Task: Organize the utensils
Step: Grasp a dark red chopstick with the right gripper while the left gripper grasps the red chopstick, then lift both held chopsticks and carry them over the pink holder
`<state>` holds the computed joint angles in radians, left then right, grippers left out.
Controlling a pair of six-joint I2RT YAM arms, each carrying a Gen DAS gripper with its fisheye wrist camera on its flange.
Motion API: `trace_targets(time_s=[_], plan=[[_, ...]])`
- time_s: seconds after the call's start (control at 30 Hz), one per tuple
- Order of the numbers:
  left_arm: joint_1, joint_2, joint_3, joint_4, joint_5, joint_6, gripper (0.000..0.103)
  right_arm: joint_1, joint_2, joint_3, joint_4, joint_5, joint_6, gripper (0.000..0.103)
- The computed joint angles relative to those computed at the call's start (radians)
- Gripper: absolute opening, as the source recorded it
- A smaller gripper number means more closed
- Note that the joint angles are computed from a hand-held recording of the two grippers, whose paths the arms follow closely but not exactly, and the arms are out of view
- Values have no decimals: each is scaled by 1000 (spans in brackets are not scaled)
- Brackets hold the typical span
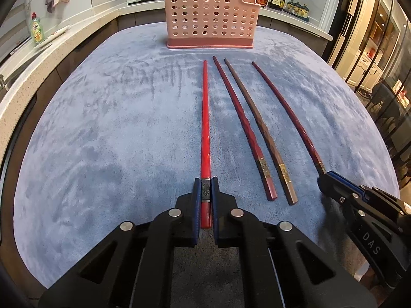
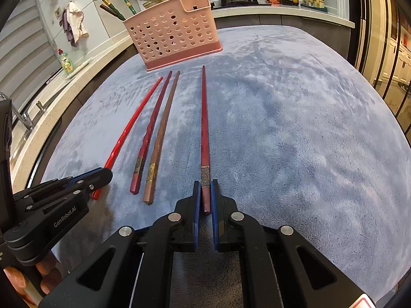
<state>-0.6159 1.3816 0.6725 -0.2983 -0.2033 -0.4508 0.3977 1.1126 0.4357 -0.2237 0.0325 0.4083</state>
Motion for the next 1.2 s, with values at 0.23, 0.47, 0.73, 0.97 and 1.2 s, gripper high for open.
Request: trace_targets(time_s=[0.23, 0.47, 0.73, 0.97, 1.2], plan=[[21, -113, 0, -64, 24, 4, 7, 0, -96, 31, -79, 5, -4, 7], [70, -249, 54, -154, 39, 15, 7, -34, -210, 114, -179, 6, -29, 7], [147, -327, 182, -227, 51, 59, 7, -124, -235, 272, -224, -36, -87, 7], [206, -289, 299, -220, 62, 108, 7, -184, -172, 393, -196, -79, -110, 7], [244, -224, 398, -210, 74, 144, 7, -232, -121, 458, -171, -125, -111, 7]])
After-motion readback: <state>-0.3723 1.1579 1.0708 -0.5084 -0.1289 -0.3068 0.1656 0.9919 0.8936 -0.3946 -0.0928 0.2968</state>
